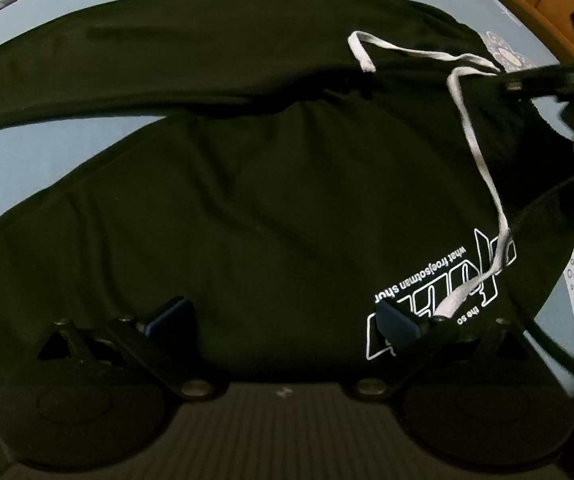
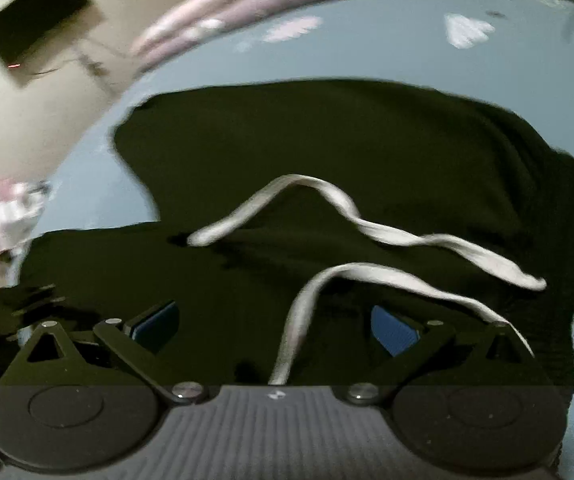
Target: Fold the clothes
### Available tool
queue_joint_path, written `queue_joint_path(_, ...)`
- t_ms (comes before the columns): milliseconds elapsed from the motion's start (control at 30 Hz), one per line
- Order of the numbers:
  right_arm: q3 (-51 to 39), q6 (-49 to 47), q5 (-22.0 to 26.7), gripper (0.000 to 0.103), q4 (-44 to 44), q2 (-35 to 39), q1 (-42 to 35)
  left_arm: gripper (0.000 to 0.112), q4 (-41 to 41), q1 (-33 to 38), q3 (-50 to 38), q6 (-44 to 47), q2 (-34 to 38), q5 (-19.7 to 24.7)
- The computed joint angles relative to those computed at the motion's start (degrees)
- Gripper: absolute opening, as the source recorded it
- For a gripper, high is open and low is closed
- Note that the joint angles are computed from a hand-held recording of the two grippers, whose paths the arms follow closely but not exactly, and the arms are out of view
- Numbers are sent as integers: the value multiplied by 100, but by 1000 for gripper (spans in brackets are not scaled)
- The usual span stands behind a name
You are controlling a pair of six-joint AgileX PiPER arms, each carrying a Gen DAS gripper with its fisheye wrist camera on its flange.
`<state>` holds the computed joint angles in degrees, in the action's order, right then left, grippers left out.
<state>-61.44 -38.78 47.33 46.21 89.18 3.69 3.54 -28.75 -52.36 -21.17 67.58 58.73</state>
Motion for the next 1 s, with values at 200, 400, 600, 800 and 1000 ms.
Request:
queue_joint_path(200, 286, 756, -877, 102, -1414, -343, 321, 99, -2, 44, 15, -76, 0, -11)
queue_joint_path(400, 81, 1247, -508, 103, -1864, -655, 546, 99, -30, 101, 66, -25, -35, -51)
queue_joint_path(600, 43, 1171, -354, 103, -1543, -561, 788, 99, -12, 116, 86, 37, -104, 5)
queue_joint_path(800, 15, 2045, -462, 103, -2352, -452, 841, 99, 5, 274, 127, 96, -286, 121)
queue_joint_path(1000, 181, 1177, -33, 103, -1003, -866, 149, 99, 58, 367, 212, 15, -393, 151)
